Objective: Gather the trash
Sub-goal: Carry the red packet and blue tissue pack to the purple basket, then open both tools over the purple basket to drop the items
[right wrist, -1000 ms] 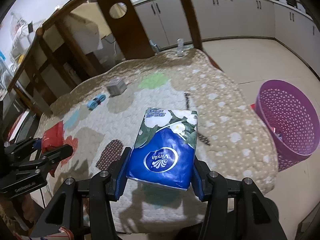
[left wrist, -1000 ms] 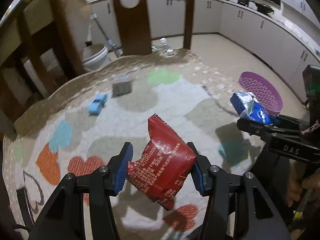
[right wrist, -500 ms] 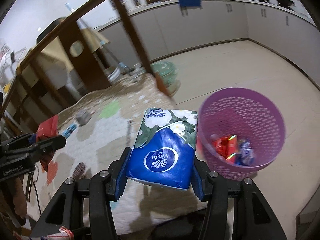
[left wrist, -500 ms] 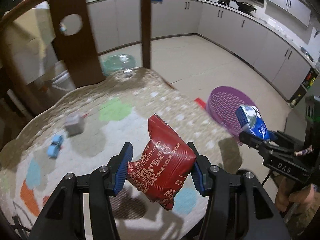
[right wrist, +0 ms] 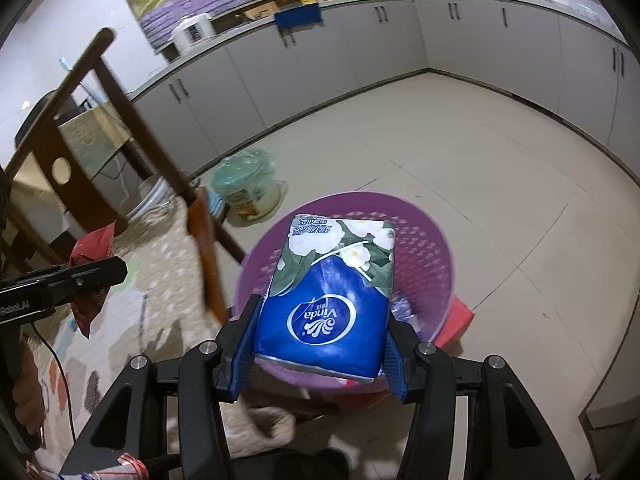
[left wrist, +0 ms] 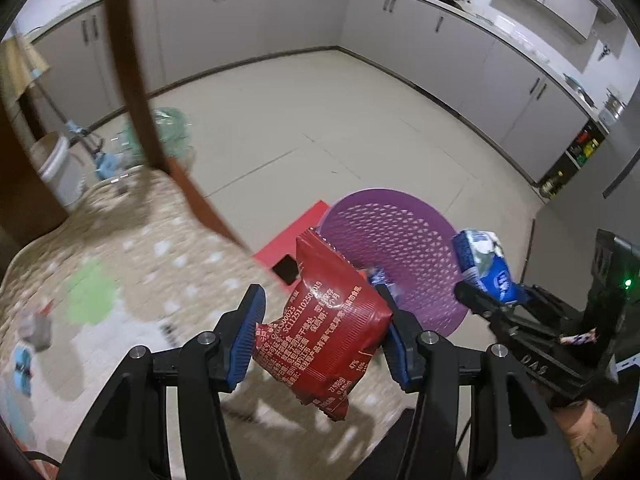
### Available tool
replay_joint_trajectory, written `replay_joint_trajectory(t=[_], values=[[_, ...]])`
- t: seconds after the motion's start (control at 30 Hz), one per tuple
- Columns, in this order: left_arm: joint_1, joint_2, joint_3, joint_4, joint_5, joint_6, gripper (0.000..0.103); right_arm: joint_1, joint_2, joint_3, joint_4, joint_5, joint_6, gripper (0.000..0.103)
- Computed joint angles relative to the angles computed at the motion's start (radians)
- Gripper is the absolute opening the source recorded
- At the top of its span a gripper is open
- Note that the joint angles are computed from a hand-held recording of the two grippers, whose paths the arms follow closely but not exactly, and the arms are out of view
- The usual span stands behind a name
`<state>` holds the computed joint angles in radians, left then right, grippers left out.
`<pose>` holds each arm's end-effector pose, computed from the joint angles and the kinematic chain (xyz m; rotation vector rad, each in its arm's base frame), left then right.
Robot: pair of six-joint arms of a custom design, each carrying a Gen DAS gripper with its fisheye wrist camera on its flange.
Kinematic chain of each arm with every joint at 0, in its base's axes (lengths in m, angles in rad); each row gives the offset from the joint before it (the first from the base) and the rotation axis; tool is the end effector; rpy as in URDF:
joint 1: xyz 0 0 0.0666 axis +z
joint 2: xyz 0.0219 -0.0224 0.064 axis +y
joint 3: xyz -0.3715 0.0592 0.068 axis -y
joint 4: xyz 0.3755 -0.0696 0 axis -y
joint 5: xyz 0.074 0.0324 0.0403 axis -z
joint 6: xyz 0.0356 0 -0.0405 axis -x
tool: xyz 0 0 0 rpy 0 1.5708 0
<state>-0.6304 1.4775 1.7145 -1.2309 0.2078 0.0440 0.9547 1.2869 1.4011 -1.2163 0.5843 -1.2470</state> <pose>0.3825 -0.2887 0.5037 0.8341 2.4826 -0.5146 0.2491 0.3172 0.4565 0.5226 2.3612 0.1849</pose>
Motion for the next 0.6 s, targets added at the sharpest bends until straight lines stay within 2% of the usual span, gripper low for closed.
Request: replay_joint_trajectory(t=[0.17,0.33,0.5,0.6], values=[[-0.046,0.076,0.075,0.001,-0.003,0.007,0.055,-0.054,-0.023,-0.047,0.031,-0.033,0.027,0.057],[-0.065,0.122,0.127,0.021,0.01,0.032,0.07,-0.082,-0.024,-0.068,0.056,-0.052,0.066,0.059],[-0.056,0.113,0.124,0.025,0.033,0.042,0.076,-0.096,-0.024,-0.08,0.06,-0.062,0.067,0.065],[-0.049,0.081,0.094,0.014,-0.013,0.035,0.076,-0.085,-0.032,-0.084,0.052,-0.052,0.046,0.067]])
